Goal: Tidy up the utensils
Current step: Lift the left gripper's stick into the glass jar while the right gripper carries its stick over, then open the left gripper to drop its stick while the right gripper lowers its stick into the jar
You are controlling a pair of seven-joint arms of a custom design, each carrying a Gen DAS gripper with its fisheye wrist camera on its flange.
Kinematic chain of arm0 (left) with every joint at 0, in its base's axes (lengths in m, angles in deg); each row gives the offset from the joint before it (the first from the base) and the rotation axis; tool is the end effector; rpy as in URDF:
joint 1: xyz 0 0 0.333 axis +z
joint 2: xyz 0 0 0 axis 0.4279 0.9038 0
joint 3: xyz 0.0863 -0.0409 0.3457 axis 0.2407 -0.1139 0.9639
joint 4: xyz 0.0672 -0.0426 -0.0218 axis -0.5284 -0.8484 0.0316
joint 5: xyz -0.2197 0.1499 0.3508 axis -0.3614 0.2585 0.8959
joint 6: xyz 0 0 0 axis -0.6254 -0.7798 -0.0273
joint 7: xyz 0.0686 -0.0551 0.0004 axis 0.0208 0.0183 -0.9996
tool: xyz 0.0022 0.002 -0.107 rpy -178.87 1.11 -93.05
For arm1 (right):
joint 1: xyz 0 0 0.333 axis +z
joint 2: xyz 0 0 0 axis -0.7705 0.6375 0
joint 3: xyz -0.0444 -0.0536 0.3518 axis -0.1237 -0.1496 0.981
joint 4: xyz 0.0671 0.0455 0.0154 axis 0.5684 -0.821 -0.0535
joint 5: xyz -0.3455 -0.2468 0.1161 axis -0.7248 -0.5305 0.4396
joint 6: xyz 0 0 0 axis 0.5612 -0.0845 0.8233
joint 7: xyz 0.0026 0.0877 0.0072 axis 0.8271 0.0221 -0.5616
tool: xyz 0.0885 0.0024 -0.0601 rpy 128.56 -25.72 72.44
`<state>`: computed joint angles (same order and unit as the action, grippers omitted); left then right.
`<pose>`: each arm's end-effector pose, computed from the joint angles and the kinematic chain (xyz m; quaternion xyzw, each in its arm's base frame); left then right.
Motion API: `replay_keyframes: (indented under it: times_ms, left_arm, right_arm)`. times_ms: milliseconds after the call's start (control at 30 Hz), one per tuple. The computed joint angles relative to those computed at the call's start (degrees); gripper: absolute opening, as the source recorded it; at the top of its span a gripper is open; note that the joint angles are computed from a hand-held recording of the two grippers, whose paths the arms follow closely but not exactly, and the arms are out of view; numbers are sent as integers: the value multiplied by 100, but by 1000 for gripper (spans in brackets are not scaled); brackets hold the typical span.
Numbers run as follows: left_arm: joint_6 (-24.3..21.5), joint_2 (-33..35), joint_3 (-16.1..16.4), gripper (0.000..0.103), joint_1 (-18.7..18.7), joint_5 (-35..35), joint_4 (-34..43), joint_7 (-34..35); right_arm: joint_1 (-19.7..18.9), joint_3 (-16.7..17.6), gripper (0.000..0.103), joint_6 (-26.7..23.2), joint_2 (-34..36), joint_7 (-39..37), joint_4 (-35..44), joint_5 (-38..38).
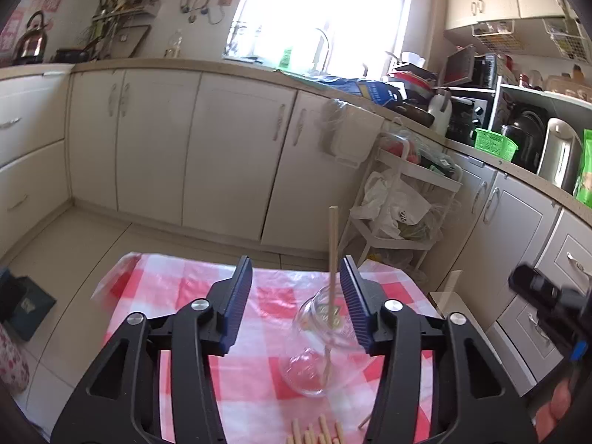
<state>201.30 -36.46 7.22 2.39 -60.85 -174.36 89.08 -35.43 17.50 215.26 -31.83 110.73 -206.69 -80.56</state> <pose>0.4876 -0.1226 0.5989 -0.5348 0.6420 -0.5066 0.2124 0.3552 0.1265 0.6296 -0.4673 0.6495 -0.1964 0.5667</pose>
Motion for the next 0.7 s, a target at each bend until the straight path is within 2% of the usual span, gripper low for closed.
replay_keyframes:
  times_ms: [133,200,233,267,300,333,367,433,533,700]
  left_arm:
    - [-201,-225,-37,50,229,256,-254,-381]
    - [-300,-312,0,51,259,358,-354,-520]
    - [-336,-349,11,52,271,409,-398,-576]
    - [-369,-380,12,53,295,468,-440,-657]
    - [-398,-398,-1,55,323,538,-461,-758]
    - [-448,-422,17,55,325,573,-493,-831]
    - [-490,-441,45,56,316,586,-513,-878]
    - [-624,-470,66,57,343,640,-545,-1039]
    - [-714,-529,121,59,304,586,-591,-1016]
    - [-849,-604,199,61,295,443,-620,-949]
  right_arm:
    - [-98,37,6,-110,42,-94,121,-59]
    - [-155,49,6,-544,-22,-111,128,-57]
    - [-108,-36,8,-911,-17,-142,140,-23]
    - [-177,-38,29,-1196,26,-99,142,28]
    - [-323,29,43,-1434,94,-29,161,40]
    - [-636,222,59,-1709,243,91,234,-46]
    - [-855,364,59,-1912,399,172,327,-162]
    - [-773,197,59,-2208,961,9,632,-114]
    - [-1044,425,57,-2682,1718,152,1207,-586]
    - [-911,324,46,-3044,2723,180,1941,-840]
